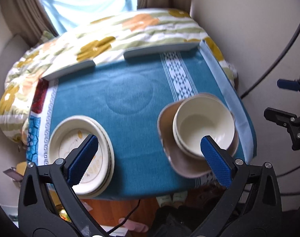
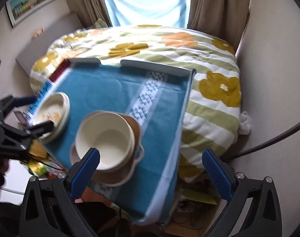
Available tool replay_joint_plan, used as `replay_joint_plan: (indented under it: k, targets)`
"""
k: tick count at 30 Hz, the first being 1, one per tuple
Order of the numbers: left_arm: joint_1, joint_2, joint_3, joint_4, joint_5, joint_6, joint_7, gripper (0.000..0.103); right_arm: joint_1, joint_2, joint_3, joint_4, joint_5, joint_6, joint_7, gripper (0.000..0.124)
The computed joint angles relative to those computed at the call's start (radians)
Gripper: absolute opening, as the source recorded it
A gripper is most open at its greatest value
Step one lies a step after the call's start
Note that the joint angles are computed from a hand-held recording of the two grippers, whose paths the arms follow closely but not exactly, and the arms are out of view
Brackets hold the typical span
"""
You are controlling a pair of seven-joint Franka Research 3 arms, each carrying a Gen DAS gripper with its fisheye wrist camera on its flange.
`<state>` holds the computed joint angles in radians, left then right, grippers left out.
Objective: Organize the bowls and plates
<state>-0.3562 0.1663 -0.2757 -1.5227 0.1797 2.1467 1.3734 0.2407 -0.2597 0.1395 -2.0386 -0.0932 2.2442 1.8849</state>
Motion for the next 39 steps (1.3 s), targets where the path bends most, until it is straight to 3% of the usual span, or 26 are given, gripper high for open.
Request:
replay_joint_plan:
  k: [3,6,11,13,20,26,27,28,39]
  targets:
    - [0.013,0.036,-0.006,0.042,-0.064,-0.097,0.074,0.102,0.014,0.052,-0.007,0.047,0.016,-0.115,-0.07,0.103]
    - [0.004,0.08,-0.01,0.078,-0.059,-0.17,0.134,0.098,0.024,0.089,-0.02,0.062,0.046,-0.167,-0.119,0.1]
    - [0.001,0.162,-0.016,0.132,-0.109,-0.252,0.18,0.066,0.041,0.184,-0.036,0.115,0.106,-0.241,-0.18,0.069]
    - [0.003,0.189,-0.019,0.145,-0.138,-0.264,0.186,0.061,0.046,0.213,-0.042,0.125,0.133,-0.247,-0.188,0.063]
    - [0.017,0.231,-0.035,0.133,-0.229,-0.237,0.209,0.025,0.056,0.276,-0.056,0.14,0.221,-0.235,-0.231,0.03]
    - [0.01,0.237,-0.038,0.112,-0.233,-0.195,0.237,0.018,0.062,0.264,-0.056,0.085,0.273,-0.16,-0.271,0.013]
    - [0.009,0.233,-0.038,0.105,-0.232,-0.188,0.24,0.018,0.065,0.257,-0.053,0.073,0.261,-0.147,-0.268,0.013]
    - [0.008,0.244,-0.04,0.132,-0.238,-0.236,0.238,0.018,0.068,0.25,-0.051,0.064,0.253,-0.135,-0.267,0.013]
    - [-0.016,0.166,-0.035,0.044,-0.181,-0.143,0.234,0.018,0.073,0.2,-0.042,0.017,0.197,-0.071,-0.257,0.013]
